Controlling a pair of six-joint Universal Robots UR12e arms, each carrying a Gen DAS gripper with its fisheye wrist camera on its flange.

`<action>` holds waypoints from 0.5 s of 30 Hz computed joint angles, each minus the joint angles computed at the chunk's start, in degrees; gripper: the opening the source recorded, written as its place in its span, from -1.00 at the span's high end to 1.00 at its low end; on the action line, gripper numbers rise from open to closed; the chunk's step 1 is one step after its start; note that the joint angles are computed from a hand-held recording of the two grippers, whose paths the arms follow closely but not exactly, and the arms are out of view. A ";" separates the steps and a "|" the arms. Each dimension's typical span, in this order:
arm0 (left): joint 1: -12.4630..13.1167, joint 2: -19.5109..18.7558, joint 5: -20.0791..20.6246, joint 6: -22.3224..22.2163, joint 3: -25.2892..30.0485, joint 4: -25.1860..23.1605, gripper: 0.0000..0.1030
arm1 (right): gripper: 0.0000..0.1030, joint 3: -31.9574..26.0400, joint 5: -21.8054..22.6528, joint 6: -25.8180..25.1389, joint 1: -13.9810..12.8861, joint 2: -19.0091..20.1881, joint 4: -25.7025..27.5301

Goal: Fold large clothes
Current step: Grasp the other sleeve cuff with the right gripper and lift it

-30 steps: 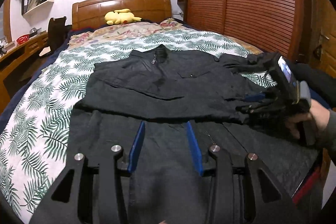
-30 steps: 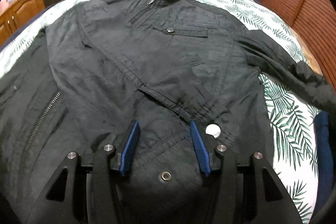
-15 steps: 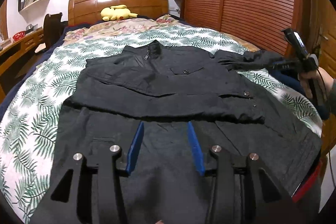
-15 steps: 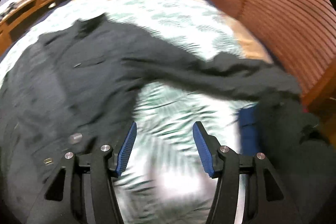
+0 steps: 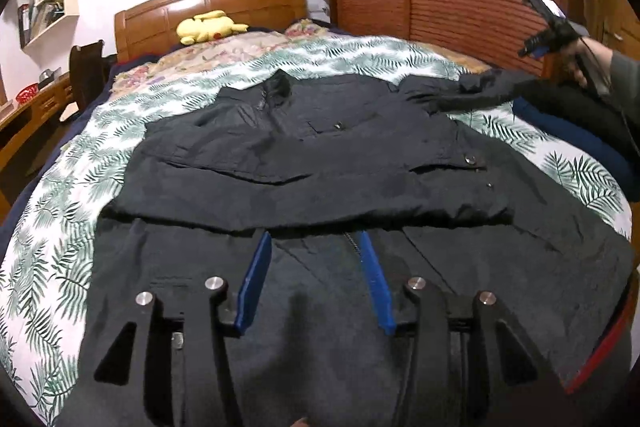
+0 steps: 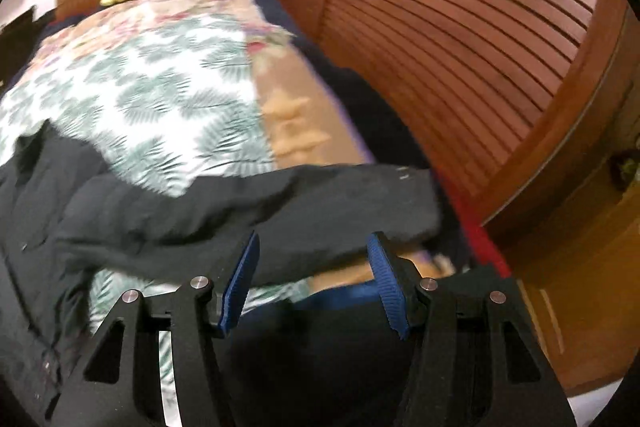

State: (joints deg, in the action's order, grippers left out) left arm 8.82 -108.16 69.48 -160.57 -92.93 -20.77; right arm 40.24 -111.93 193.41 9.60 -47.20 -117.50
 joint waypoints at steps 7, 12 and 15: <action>-1.02 -0.42 0.36 1.89 0.56 -2.31 0.11 | -0.16 -5.48 -2.38 3.98 -2.52 2.78 8.34; -1.22 -0.32 0.90 2.62 0.63 -3.16 0.10 | -0.17 -8.29 1.57 11.11 -4.59 4.28 15.55; -1.21 -0.48 0.90 2.32 1.05 -4.20 0.10 | -0.17 -9.54 2.53 12.18 -4.85 5.22 16.76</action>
State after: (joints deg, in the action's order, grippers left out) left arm 7.61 -108.64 70.38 -158.25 -91.88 -24.97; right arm 30.70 -109.40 205.59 4.76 -41.98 -100.75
